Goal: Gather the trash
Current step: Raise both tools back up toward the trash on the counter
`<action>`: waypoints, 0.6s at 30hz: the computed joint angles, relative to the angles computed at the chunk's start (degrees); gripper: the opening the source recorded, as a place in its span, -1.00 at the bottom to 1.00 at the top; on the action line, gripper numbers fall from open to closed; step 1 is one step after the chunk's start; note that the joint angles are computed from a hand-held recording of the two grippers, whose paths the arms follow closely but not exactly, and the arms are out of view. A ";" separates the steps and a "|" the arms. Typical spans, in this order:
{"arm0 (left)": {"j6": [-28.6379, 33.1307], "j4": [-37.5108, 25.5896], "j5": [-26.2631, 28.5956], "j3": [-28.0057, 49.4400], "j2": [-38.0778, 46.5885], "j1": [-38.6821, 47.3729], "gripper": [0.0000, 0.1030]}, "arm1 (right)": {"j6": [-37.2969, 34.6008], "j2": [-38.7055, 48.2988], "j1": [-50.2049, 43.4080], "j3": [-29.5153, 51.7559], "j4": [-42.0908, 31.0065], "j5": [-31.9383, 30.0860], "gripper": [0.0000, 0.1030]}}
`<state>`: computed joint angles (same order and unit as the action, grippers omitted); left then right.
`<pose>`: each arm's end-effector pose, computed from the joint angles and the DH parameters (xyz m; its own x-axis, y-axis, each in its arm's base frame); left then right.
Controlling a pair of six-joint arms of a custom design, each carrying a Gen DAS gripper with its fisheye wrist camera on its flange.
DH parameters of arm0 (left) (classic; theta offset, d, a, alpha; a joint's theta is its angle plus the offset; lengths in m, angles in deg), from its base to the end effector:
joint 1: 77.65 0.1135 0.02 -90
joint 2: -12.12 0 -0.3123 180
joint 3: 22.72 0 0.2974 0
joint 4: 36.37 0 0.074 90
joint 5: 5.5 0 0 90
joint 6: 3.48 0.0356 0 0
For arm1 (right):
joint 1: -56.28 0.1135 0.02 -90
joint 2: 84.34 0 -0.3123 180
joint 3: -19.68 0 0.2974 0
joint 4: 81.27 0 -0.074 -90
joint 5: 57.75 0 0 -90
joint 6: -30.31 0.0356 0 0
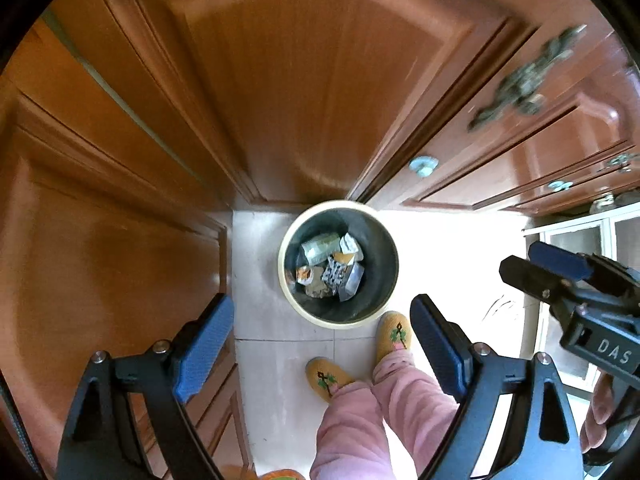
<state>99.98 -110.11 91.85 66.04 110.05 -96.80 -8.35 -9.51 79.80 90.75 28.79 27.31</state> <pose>0.3482 -0.1257 0.2669 -0.8325 0.5335 -0.1496 0.5491 0.8304 -0.0947 0.2425 0.1089 0.2903 -0.8775 0.4665 -0.1108 0.4250 0.8637 0.2708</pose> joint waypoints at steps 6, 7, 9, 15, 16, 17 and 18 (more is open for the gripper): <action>0.67 -9.78 1.90 10.99 -2.99 0.46 0.72 | -0.43 -1.00 0.95 11.31 -11.25 2.27 0.05; 0.82 -11.22 2.05 12.96 -3.38 0.44 0.72 | -0.46 -0.99 1.23 13.78 -13.39 3.11 0.05; 1.23 -14.22 2.44 17.51 -3.59 0.40 0.72 | -0.68 -0.47 1.78 19.24 -17.46 4.99 0.05; 2.88 -23.02 5.02 33.84 -2.85 1.91 0.72 | -0.74 2.94 3.90 36.16 -27.33 10.74 0.05; 3.00 -24.18 5.17 36.54 -2.22 2.09 0.72 | -0.47 3.93 4.43 39.17 -28.82 12.03 0.05; 3.17 -25.68 5.45 40.10 -1.41 2.38 0.72 | -0.19 4.91 4.87 42.17 -30.23 13.21 0.05; 3.35 -27.12 6.01 43.68 -0.56 2.74 0.72 | -0.09 5.69 4.99 44.55 -31.35 13.96 0.05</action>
<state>103.33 -137.23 97.87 109.72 109.49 -94.07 -8.44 -3.82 84.79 135.30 -2.56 41.27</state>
